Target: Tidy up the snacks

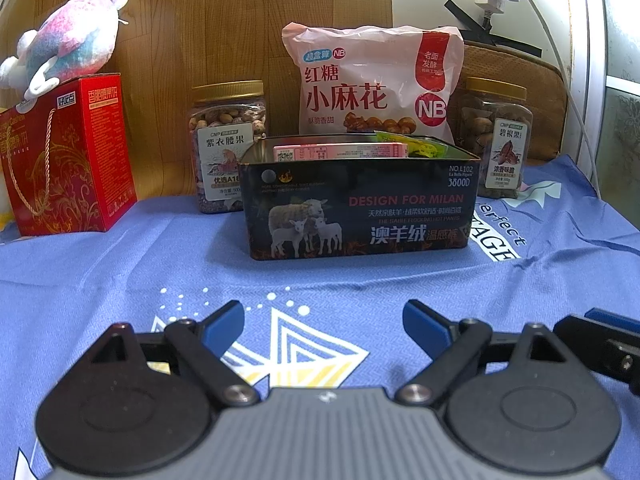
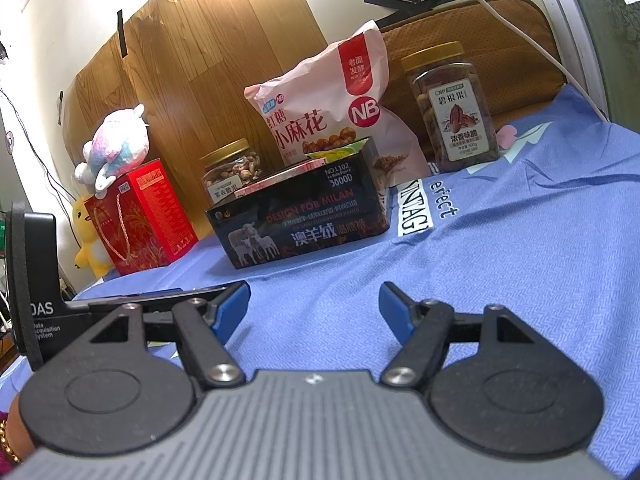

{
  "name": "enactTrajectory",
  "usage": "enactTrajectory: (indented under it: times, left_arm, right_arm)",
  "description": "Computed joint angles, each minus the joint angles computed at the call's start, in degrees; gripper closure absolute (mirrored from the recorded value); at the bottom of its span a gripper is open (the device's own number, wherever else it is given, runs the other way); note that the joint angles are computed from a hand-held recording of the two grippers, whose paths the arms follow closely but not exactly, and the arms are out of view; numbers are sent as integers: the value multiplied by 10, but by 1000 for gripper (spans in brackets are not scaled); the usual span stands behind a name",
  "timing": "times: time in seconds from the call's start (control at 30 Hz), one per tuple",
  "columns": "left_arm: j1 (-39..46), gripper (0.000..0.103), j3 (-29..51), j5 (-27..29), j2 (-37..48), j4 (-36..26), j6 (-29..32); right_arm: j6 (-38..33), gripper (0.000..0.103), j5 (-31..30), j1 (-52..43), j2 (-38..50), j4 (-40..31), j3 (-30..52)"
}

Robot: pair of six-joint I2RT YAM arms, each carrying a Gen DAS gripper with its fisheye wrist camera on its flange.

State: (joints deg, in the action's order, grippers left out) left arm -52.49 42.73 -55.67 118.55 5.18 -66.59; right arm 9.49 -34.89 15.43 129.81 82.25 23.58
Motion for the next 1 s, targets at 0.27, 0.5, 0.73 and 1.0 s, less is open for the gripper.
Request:
enactTrajectory:
  times: [0.27, 0.5, 0.73, 1.0]
  left_arm:
    - [-1, 13, 1, 0, 0, -1, 0]
    - [0, 13, 2, -1, 0, -7, -6]
    - [0, 12, 6, -7, 0, -23, -17]
    - [-5, 8, 11, -15, 2, -35, -26]
  right_arm:
    - [0, 29, -1, -1, 1, 1, 1]
    - [0, 29, -2, -2, 1, 0, 1]
    - [-1, 29, -4, -4, 2, 2, 1]
    - [-1, 29, -5, -4, 2, 1, 2]
